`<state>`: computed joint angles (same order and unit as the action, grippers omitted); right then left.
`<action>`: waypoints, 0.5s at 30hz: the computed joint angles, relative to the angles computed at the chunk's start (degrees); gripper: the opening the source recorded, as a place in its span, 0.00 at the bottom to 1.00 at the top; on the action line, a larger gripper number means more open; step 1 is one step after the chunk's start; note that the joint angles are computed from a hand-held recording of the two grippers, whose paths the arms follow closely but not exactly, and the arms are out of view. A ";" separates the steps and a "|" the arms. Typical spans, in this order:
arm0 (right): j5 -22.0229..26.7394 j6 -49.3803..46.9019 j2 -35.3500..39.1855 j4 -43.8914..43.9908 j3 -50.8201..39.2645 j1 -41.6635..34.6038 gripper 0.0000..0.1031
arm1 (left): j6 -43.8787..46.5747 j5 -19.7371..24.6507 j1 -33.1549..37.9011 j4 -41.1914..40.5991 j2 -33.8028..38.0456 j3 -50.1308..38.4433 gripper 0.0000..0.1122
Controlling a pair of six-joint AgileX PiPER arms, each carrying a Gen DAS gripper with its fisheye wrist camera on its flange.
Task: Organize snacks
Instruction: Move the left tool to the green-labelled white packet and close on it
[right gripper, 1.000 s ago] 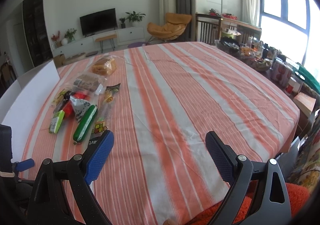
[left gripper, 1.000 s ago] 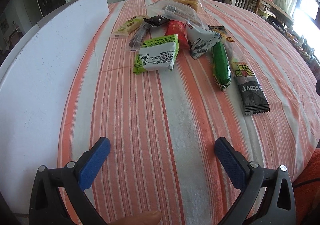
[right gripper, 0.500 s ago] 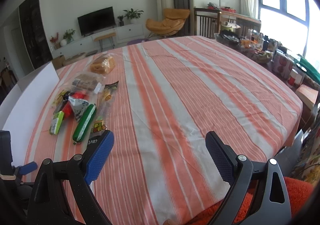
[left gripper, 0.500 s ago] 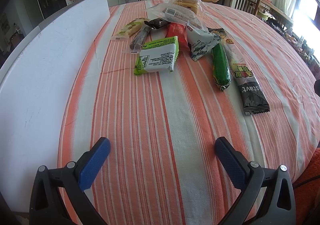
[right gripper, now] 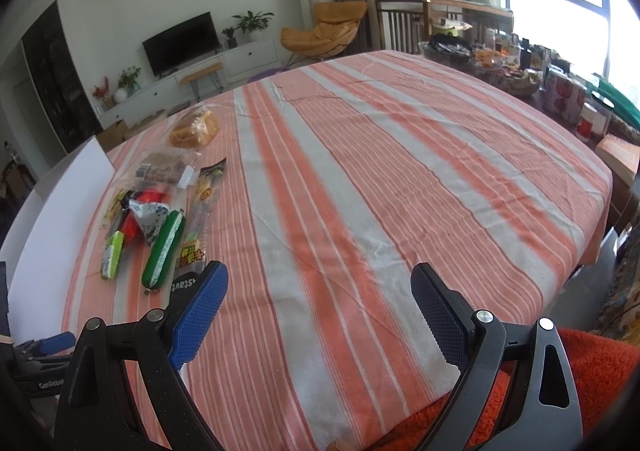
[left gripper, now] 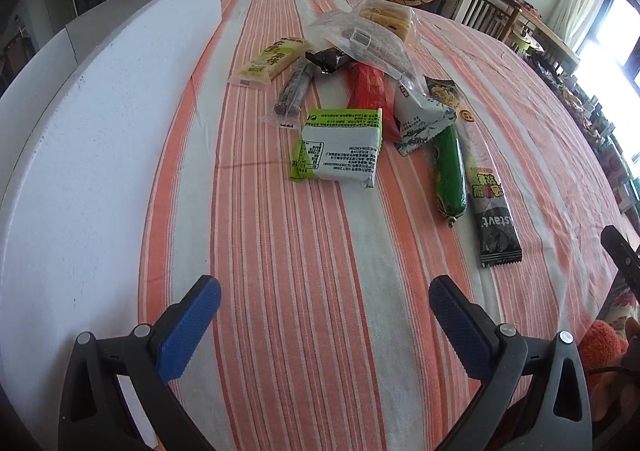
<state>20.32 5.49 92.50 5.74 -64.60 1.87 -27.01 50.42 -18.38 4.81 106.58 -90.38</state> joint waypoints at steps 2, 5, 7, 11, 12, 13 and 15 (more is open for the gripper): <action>0.29 -0.87 0.22 0.87 -0.24 -0.22 0.92 | 1.83 2.11 0.28 -0.03 2.74 -6.33 0.91; 0.72 -1.77 0.48 1.90 -0.54 -0.58 0.92 | 4.11 5.96 0.04 2.91 9.91 -17.65 0.91; 0.77 -2.01 0.51 2.20 -0.61 -0.73 0.92 | 4.75 10.40 0.12 5.33 16.34 -26.28 0.91; -0.04 -2.96 0.02 3.39 0.00 -1.16 0.92 | 7.57 13.93 2.37 2.36 23.14 -34.12 0.89; -0.07 -3.78 -0.05 4.39 0.08 -1.45 0.92 | 7.89 12.79 2.79 1.67 22.93 -33.17 0.86; 0.04 -4.31 0.02 5.15 0.00 -1.64 0.92 | 7.79 10.25 2.65 2.60 21.52 -30.43 0.80; 0.72 -5.16 0.49 6.28 -0.53 -1.95 0.92 | 9.12 7.53 2.43 2.97 19.60 -27.10 0.62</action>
<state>21.04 0.33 92.99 12.01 -65.13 -0.08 -17.88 57.96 -15.95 7.79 126.19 -117.48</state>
